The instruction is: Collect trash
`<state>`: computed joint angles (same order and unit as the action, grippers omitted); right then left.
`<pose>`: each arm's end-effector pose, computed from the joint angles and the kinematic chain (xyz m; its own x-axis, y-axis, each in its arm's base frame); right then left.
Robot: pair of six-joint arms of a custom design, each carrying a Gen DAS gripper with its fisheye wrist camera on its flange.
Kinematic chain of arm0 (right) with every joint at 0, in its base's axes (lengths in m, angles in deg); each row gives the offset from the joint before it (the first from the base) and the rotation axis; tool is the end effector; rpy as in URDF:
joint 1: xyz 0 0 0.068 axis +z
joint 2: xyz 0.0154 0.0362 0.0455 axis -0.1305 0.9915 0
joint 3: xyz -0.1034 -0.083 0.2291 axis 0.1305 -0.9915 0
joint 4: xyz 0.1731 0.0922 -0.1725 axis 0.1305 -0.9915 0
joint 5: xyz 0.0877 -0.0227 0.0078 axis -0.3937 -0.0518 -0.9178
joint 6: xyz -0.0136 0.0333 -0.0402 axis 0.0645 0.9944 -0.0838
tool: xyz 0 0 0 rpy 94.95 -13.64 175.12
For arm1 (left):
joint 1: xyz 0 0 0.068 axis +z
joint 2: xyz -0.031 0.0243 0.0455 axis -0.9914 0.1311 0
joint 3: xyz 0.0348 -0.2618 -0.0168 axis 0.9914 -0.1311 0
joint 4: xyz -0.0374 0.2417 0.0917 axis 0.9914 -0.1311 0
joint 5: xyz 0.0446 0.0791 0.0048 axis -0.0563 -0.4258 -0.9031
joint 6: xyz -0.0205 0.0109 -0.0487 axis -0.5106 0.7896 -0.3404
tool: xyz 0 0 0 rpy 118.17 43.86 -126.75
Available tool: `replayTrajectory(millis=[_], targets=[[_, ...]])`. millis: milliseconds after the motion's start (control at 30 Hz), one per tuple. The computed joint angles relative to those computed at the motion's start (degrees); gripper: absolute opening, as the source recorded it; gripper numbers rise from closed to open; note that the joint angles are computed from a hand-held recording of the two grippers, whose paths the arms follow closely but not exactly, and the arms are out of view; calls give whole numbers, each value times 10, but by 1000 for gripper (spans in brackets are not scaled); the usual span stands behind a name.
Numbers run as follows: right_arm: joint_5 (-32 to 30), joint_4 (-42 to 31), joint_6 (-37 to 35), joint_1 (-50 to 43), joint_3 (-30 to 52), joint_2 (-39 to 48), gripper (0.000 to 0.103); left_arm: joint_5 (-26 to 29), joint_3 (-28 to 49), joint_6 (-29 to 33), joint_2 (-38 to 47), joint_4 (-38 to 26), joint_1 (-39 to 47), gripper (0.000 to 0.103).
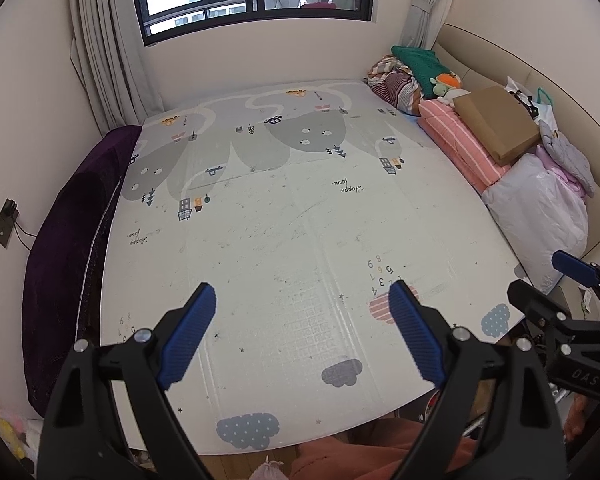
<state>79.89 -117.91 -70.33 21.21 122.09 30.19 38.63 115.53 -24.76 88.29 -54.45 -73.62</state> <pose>0.2417 0.1308 0.4746 -0.7382 -0.1979 -0.6449 -0.3311 0.9392 0.0908 0.2263 0.0346 0.4697 -0.7891 -0.0946 -0.6069 -0.1207 0.9927 0.0022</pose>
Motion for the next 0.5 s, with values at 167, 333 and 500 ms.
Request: replayTrajectory(millis=[167, 333, 500], targets=[[0, 2, 2, 0, -2, -1, 88, 2, -5, 4, -4, 1, -7, 88], [5, 6, 8, 6, -12, -6, 88, -10, -8, 6, -5, 1, -17, 88], [9, 10, 11, 6, -18, -9, 88, -9, -10, 9, -6, 2, -17, 88]])
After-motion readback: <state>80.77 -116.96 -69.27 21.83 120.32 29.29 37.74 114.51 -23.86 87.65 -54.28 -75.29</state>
